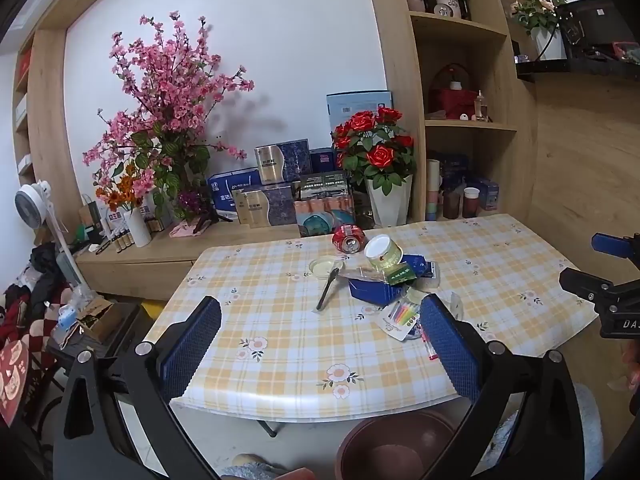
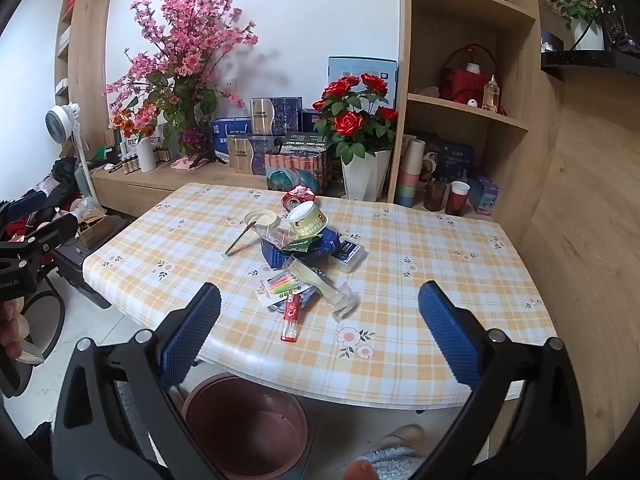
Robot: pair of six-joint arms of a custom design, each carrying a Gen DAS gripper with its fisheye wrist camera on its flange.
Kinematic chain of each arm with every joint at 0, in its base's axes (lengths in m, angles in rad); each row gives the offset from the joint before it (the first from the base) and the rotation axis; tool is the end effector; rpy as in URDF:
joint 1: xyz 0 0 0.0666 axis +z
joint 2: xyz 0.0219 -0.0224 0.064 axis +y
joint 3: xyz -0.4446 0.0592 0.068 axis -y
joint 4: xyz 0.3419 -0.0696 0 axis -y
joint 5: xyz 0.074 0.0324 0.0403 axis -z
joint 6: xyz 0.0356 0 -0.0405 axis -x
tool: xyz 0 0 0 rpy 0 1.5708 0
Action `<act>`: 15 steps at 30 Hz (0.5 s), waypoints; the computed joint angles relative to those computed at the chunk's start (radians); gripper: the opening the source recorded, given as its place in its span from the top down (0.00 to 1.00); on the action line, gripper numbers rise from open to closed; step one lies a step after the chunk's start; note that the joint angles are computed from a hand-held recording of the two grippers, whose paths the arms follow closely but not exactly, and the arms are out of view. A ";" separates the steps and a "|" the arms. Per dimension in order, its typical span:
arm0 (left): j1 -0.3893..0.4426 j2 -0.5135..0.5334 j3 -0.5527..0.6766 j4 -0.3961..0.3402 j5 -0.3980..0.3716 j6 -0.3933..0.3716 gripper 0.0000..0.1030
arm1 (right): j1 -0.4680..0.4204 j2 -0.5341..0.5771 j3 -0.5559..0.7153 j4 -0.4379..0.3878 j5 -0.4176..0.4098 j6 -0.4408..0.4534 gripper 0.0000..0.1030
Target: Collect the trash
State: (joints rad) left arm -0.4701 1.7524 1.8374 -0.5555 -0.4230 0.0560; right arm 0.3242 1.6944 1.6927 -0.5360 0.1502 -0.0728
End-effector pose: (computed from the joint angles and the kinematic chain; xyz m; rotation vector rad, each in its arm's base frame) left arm 0.5454 -0.2612 0.5362 0.1520 1.9924 0.0948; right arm 0.5514 0.1793 0.5067 -0.1743 2.0956 0.0803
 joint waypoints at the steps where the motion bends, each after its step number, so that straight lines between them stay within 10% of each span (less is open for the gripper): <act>1: 0.000 0.000 0.000 0.000 0.000 0.000 0.05 | 0.001 0.000 -0.001 0.002 0.001 0.001 0.05; 15: -0.002 -0.001 -0.001 0.000 -0.003 0.004 0.05 | -0.004 0.001 0.003 -0.002 -0.001 0.003 0.05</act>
